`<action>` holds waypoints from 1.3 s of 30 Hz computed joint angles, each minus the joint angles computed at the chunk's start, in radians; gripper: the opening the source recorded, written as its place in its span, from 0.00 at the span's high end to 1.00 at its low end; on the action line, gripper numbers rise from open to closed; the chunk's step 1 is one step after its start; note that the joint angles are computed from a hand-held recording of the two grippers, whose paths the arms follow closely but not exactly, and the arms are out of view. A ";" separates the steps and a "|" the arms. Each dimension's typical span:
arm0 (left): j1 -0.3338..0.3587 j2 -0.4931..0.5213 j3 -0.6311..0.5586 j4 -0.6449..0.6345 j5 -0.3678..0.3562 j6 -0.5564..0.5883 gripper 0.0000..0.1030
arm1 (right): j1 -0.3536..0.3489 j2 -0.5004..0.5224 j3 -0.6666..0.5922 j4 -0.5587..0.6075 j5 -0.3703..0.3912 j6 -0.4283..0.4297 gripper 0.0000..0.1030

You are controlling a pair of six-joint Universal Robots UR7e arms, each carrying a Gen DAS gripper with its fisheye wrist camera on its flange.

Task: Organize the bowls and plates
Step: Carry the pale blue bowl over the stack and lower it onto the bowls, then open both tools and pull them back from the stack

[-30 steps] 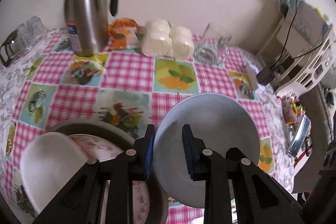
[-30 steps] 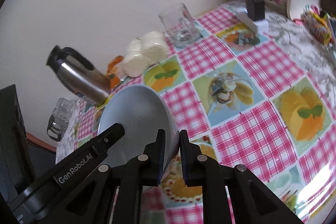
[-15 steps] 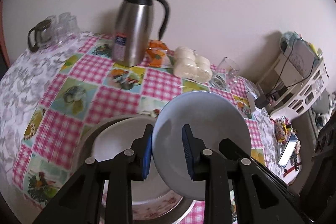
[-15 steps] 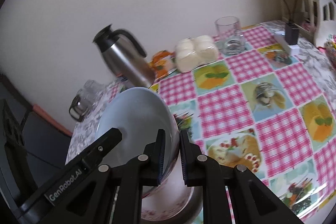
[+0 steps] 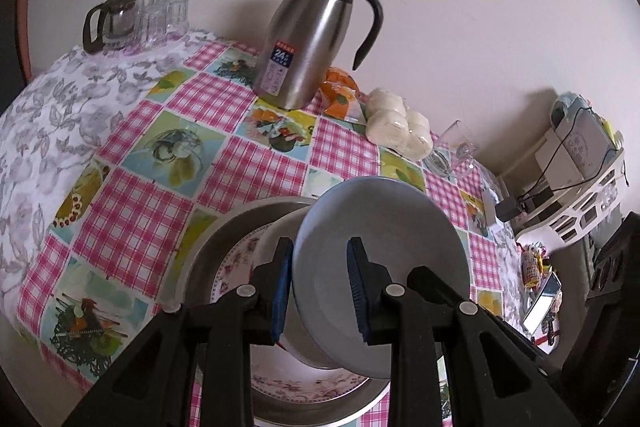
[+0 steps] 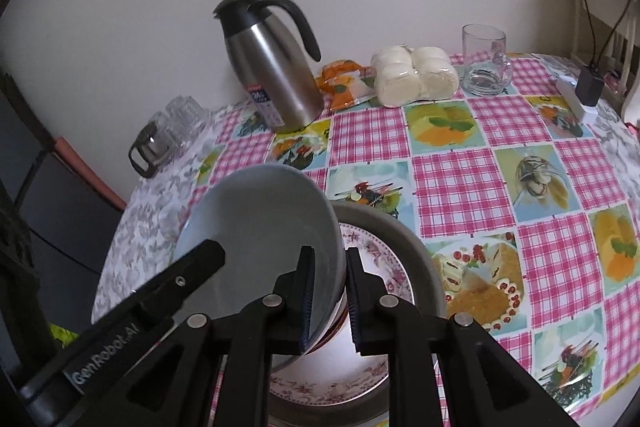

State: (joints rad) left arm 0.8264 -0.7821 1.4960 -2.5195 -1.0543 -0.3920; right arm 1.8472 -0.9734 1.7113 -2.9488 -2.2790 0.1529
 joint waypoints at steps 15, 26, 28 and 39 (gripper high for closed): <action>0.015 -0.008 0.010 -0.018 0.007 -0.026 0.74 | 0.014 0.039 -0.025 -0.036 -0.069 -0.077 0.78; -0.014 -0.086 0.114 -0.107 0.041 0.038 0.40 | 0.032 0.008 0.039 -0.084 -0.121 -0.089 0.42; -0.026 -0.105 0.142 -0.096 0.087 0.049 0.30 | 0.038 0.001 0.060 -0.100 -0.127 -0.091 0.34; -0.035 -0.176 0.262 0.047 0.209 0.038 0.12 | 0.057 -0.032 0.186 -0.154 -0.185 -0.067 0.08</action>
State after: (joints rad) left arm 0.7917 -0.9578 1.7583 -2.4722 -0.8454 -0.3539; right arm 1.9039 -1.0058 1.8973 -3.1030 -2.4639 0.0864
